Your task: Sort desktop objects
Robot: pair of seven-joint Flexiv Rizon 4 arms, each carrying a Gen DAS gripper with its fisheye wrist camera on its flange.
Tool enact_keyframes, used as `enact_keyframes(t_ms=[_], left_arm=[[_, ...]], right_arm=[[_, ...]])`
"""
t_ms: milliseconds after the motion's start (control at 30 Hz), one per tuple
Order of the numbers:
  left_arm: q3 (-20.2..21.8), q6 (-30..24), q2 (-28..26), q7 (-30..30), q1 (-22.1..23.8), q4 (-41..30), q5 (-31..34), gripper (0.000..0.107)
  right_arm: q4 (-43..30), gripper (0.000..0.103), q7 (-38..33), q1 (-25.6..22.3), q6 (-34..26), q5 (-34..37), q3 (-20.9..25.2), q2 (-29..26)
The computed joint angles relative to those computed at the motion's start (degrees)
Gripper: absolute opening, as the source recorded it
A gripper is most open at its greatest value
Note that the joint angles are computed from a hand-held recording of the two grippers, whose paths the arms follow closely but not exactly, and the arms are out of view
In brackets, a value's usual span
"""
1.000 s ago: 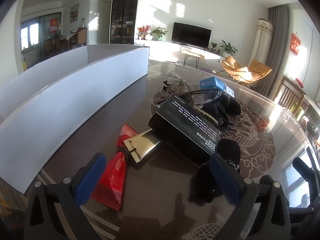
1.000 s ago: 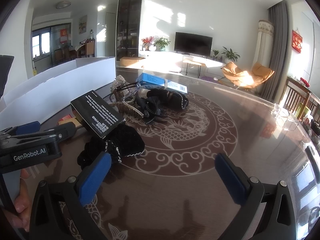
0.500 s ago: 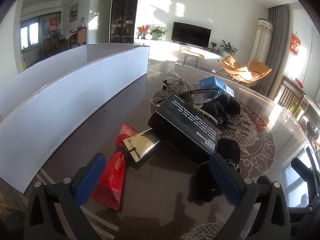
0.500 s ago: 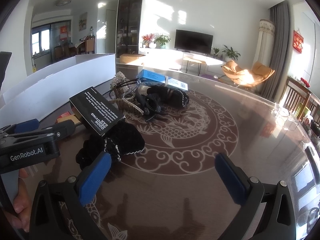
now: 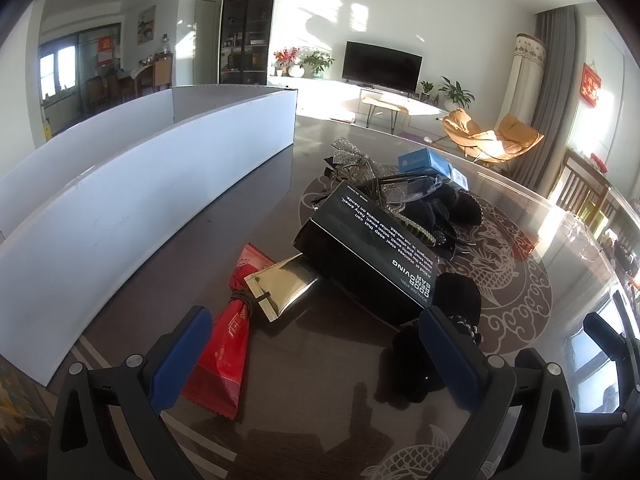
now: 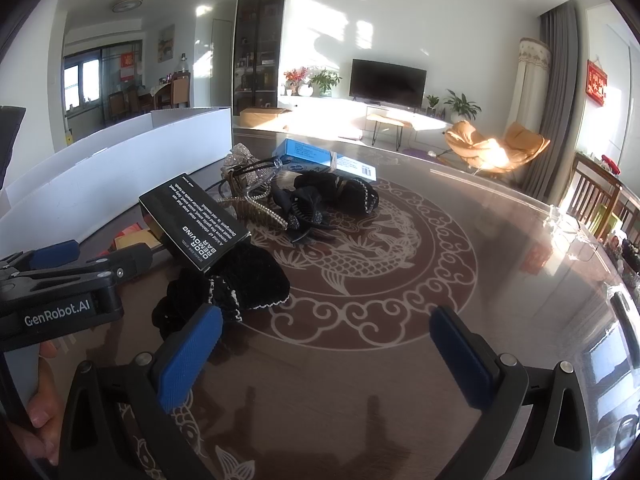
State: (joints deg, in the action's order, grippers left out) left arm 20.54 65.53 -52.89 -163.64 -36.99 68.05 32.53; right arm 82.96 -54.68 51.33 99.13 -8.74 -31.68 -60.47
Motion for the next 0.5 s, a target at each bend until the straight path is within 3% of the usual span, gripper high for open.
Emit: enact_keyframes(t_ms=[500], left_arm=[[-0.35,0.08,-0.25,0.32,0.24,-0.16,-0.54,0.103]], right_arm=[[-0.14,0.103,0.03,-0.27,-0.38,-0.43,0.39,0.13]])
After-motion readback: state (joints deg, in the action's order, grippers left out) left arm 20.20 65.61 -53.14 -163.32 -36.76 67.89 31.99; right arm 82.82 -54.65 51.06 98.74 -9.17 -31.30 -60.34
